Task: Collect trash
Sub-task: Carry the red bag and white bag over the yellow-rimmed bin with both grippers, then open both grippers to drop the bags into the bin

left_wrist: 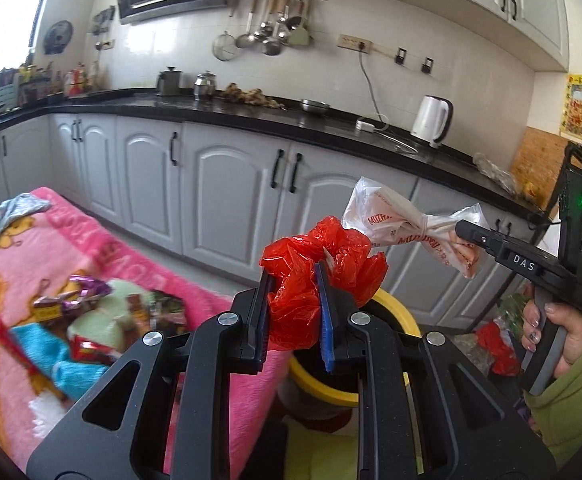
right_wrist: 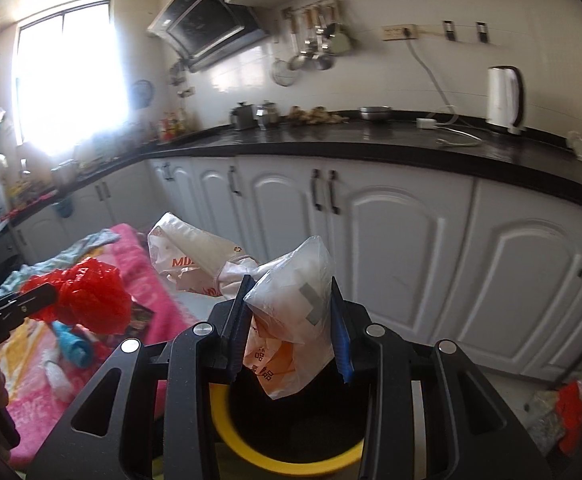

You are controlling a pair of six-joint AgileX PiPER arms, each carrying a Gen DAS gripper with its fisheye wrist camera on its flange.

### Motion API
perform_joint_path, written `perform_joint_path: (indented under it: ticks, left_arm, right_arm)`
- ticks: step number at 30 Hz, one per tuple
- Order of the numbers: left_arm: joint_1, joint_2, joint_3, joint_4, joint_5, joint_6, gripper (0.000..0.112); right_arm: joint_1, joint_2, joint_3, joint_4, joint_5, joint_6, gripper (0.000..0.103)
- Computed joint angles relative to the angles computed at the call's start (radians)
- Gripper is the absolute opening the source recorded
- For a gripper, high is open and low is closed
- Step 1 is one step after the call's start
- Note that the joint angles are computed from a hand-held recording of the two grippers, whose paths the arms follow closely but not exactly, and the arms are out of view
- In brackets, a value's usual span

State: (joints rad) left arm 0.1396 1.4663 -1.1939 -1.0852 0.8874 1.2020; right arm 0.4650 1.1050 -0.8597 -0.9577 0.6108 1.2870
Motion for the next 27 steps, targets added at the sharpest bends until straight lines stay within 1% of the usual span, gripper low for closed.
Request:
perform_joint_path:
  ticks: [3, 9, 10, 16, 19, 22, 24, 27]
  left_arm:
    - [-0.064, 0.013, 0.000, 0.017, -0.037, -0.025, 0.014]
    - [-0.179, 0.062, -0.007, 0.061, -0.115, -0.078, 0.014]
    - [-0.198, 0.076, -0.011, 0.069, -0.127, -0.089, 0.014]
    - [-0.274, 0.140, -0.027, 0.105, -0.176, -0.130, 0.014]
    - [-0.303, 0.177, -0.040, 0.122, -0.191, -0.148, 0.014]
    - [-0.329, 0.206, -0.050, 0.139, -0.207, -0.168, 0.014]
    - [-0.341, 0.228, -0.062, 0.146, -0.214, -0.178, 0.014]
    - [-0.354, 0.255, -0.073, 0.161, -0.229, -0.198, 0.015]
  right_arm:
    - [-0.028, -0.029, 0.043, 0.001, 0.019, 0.004, 0.034]
    - [-0.029, -0.038, 0.103, -0.042, 0.091, 0.036, 0.034]
    - [-0.052, -0.023, 0.098, -0.032, 0.078, 0.020, 0.034]
    - [-0.090, 0.038, 0.093, -0.002, 0.084, -0.034, 0.034]
    - [-0.116, 0.067, 0.088, 0.036, 0.053, -0.076, 0.034]
    - [-0.129, 0.095, 0.079, 0.048, 0.038, -0.091, 0.035]
    - [-0.144, 0.103, 0.083, 0.056, 0.014, -0.097, 0.036]
    - [-0.166, 0.118, 0.090, 0.062, -0.021, -0.086, 0.041]
